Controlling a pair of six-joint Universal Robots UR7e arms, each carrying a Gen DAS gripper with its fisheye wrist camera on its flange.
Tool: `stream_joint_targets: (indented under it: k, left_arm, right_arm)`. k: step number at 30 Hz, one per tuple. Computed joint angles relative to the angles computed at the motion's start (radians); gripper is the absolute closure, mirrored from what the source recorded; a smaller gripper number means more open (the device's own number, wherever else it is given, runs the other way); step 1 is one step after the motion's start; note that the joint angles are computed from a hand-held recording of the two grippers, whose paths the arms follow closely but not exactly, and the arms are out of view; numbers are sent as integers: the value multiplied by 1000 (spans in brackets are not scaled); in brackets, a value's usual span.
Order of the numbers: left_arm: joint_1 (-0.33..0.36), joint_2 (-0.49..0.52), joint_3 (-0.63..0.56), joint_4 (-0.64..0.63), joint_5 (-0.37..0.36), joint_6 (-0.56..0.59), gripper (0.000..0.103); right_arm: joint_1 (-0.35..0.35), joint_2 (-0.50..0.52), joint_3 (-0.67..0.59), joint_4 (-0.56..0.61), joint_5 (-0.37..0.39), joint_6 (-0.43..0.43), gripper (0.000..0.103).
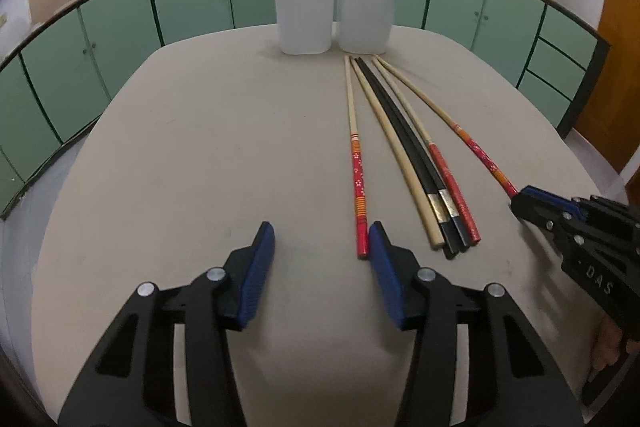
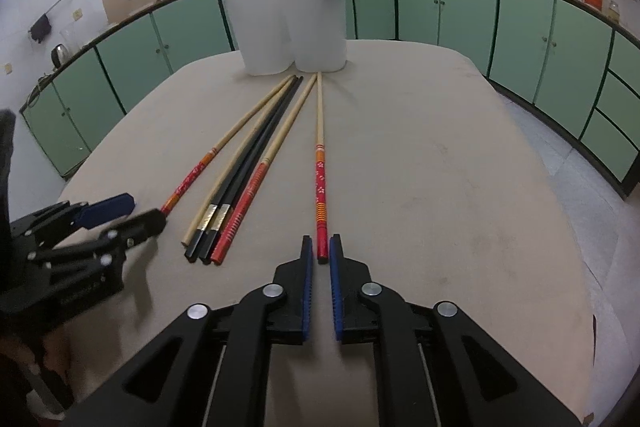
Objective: Organize utensils
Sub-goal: 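Move both open tools back over the remaining chopsticks, then grasp a red-patterned chopstick with the left tool while the right tool grasps another red-patterned chopstick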
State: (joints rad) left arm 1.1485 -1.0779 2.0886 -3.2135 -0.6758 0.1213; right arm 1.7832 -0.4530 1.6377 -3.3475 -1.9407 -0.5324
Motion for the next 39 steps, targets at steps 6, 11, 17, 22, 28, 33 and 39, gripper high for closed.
stream_joint_targets:
  k: [6,11,17,22,28,33,39]
  left_arm:
    - [-3,7,0,-6,7,5,54]
    - [-4,7,2,-8,7,4,53]
    - [-6,11,4,-14,9,4,52]
    - [-5,12,5,-23,5,-1,63]
    - [0,8,3,-28,-11,-4,97]
    - [-5,-3,9,-30,-18,5,98]
    - [-35,-34,17,-57,8,63,98]
  right_arm:
    - [-1,-5,7,10,11,-17,92]
    - [-2,-8,6,18,17,-25,92]
    - [-5,-3,-2,22,24,-21,91]
    - [-5,0,-8,27,23,-18,91]
    - [-5,-5,-3,32,30,-20,97]
    - [5,-8,3,20,10,-45,97]
    - [27,-39,22,-11,9,-86,97]
